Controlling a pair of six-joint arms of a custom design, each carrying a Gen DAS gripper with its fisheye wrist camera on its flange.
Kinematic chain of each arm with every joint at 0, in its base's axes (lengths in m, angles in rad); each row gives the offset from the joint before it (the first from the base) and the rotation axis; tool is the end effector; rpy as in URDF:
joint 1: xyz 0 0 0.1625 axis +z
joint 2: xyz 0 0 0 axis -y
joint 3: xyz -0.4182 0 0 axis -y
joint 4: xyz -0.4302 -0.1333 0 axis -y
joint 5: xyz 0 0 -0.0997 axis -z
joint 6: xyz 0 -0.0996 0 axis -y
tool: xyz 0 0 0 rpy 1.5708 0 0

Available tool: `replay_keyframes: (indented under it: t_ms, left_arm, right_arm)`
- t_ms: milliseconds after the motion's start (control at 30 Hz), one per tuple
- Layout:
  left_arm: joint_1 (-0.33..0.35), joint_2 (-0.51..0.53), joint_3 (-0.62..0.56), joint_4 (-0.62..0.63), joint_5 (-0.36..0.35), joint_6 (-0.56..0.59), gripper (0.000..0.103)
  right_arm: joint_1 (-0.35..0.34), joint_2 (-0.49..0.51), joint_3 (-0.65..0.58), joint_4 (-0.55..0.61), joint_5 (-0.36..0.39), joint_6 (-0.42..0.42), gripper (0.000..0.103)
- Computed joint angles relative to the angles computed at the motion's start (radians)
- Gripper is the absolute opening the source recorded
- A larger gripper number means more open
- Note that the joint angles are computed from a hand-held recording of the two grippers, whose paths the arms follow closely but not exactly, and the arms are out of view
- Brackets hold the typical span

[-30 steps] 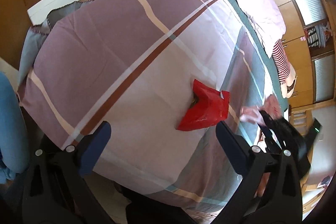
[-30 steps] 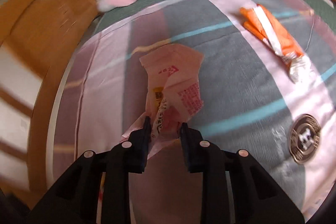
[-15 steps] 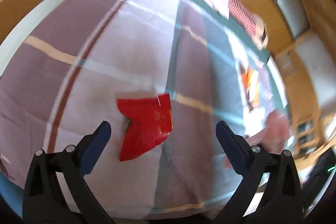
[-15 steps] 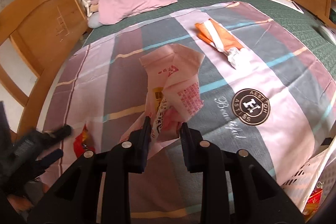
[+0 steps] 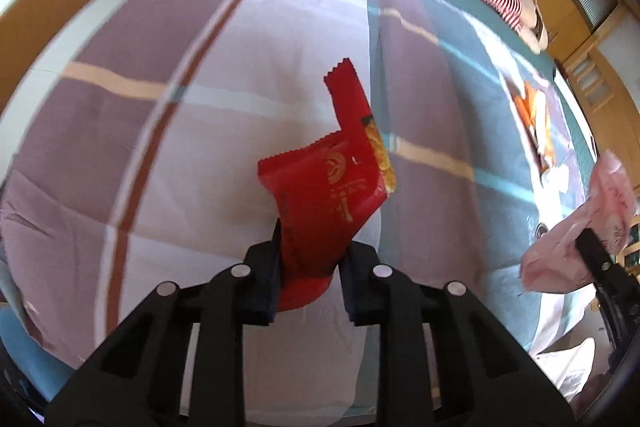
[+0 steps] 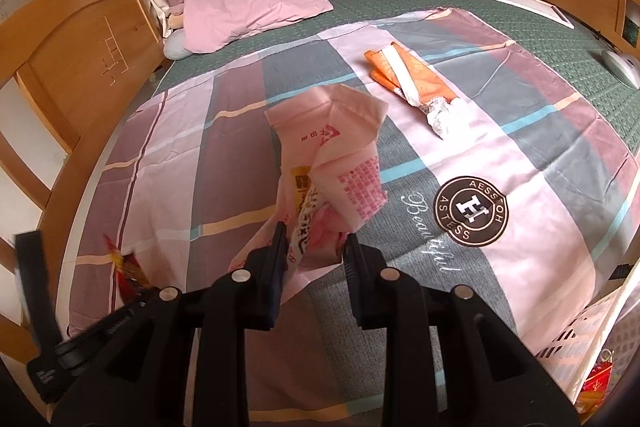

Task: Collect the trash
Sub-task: 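Carry the red packet and paper bag over the bin and open both tools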

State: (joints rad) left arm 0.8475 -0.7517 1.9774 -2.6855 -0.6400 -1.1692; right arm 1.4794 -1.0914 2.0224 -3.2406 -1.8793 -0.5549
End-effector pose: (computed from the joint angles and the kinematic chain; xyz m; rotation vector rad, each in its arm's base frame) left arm -0.1999 -0.5486 -0.0269 -0.4587 2.3219 -0.8870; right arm 0.0490 -0.5943 0.1854 0.4294 -2.4776 0.7976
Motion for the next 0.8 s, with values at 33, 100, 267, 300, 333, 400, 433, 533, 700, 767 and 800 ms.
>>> replay_keyframes:
  t_ms: [33,100,267,300,333,400,433,533,700,767,800]
  left_arm:
    - [-0.009,0.001,-0.001,0.000,0.021,-0.002,0.024]
    - [-0.037,-0.005,0.006,0.006,0.063,-0.015,0.024]
    - [-0.116,-0.008,0.016,0.016,0.164,-0.029,0.024]
    - [-0.136,-0.001,0.016,0.014,0.187,-0.026,0.024]
    - [-0.144,0.011,0.003,0.008,0.198,-0.013,0.024]
    - [-0.159,0.034,-0.010,-0.039,0.212,0.035,0.024]
    - [-0.163,0.051,-0.019,-0.085,0.209,0.084,0.024]
    - [-0.160,0.092,-0.047,-0.196,0.177,0.196,0.024]
    - [-0.146,0.150,-0.080,-0.455,0.008,0.391,0.024]
    - [-0.132,0.170,-0.099,-0.550,-0.119,0.486,0.024]
    - [-0.131,0.177,-0.106,-0.572,-0.161,0.518,0.024]
  right_arm:
    - [-0.001,-0.001,-0.001,0.005,0.002,0.000,0.028]
    - [-0.002,0.000,-0.004,0.011,0.003,0.001,0.028]
    - [-0.004,0.002,-0.012,0.022,0.000,0.008,0.028]
    - [-0.006,0.000,-0.013,0.024,0.001,0.013,0.028]
    - [-0.008,-0.002,-0.013,0.025,0.005,0.018,0.028]
    - [-0.019,-0.016,-0.012,0.018,0.033,0.040,0.028]
    - [-0.025,-0.025,-0.009,0.006,0.050,0.056,0.028]
    - [-0.065,-0.089,0.015,-0.007,0.141,0.106,0.028]
    - [-0.114,-0.278,0.040,0.087,0.223,0.070,0.028]
    - [-0.125,-0.361,0.034,0.155,0.214,0.005,0.028]
    - [-0.130,-0.395,0.031,0.187,0.197,-0.032,0.028]
